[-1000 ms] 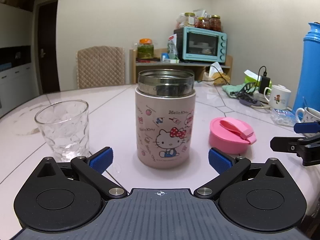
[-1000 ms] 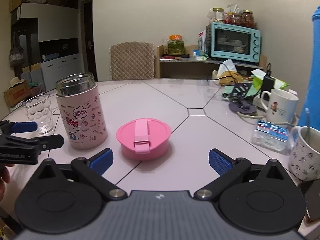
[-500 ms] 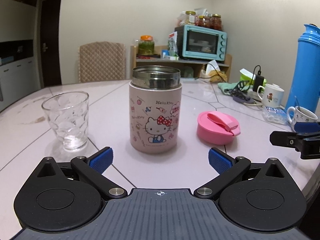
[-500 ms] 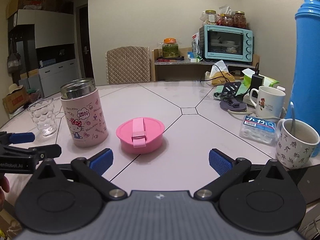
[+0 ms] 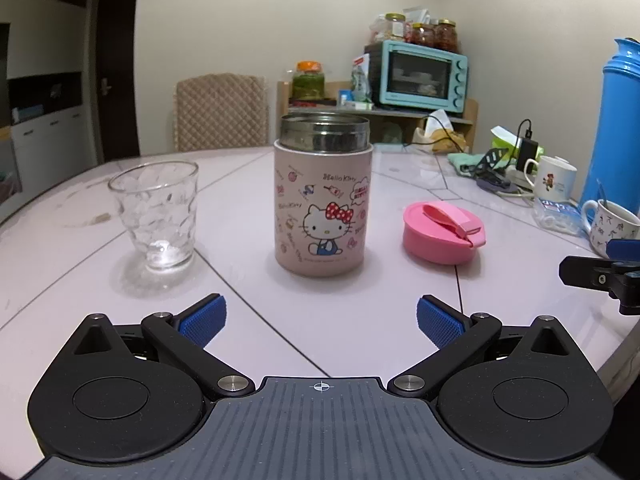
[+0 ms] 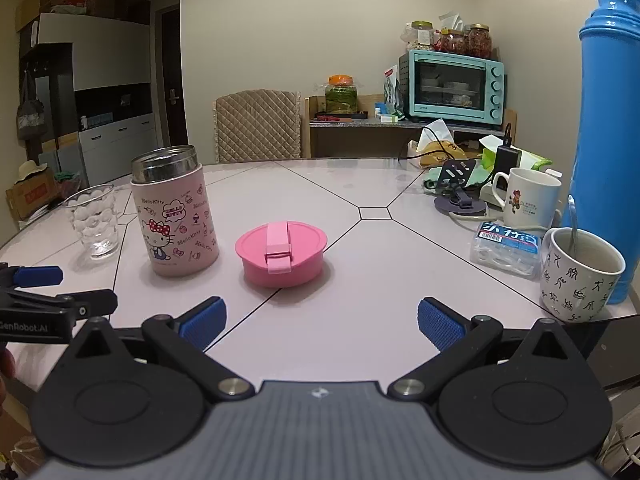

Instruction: Unscrew bottle cap and pour

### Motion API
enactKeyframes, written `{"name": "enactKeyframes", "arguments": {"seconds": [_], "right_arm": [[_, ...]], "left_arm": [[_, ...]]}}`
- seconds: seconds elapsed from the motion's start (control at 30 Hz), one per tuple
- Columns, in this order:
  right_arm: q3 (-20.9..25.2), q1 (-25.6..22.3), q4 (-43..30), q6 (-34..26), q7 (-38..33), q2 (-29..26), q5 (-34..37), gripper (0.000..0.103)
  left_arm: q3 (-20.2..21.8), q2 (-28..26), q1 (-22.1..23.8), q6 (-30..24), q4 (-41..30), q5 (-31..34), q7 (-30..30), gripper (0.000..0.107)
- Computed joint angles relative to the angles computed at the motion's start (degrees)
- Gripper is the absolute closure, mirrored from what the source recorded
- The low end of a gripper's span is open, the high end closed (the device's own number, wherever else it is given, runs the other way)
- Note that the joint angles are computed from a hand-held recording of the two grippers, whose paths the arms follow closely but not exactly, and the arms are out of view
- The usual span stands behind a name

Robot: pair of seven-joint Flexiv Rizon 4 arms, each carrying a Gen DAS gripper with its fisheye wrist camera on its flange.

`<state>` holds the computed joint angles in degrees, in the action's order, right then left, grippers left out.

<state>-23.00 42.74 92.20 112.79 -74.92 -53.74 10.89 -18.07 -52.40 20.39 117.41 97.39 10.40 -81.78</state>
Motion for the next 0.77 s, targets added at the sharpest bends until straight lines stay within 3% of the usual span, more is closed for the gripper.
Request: {"name": "enactKeyframes", "arguments": {"seconds": [0.4, 0.77], "right_arm": [[4.03, -2.77, 0.19, 0.71, -1.64, 0.81, -2.32, 0.000], [4.13, -2.92, -0.07, 0.67, -1.76, 0.65, -2.03, 0.000]], "left_arm": [[0.79, 0.43, -0.94, 0.37, 0.89, -0.35, -0.16, 0.004], [-0.33, -0.14, -0.01, 2.17, 0.63, 1.59, -1.09, 0.004]]}}
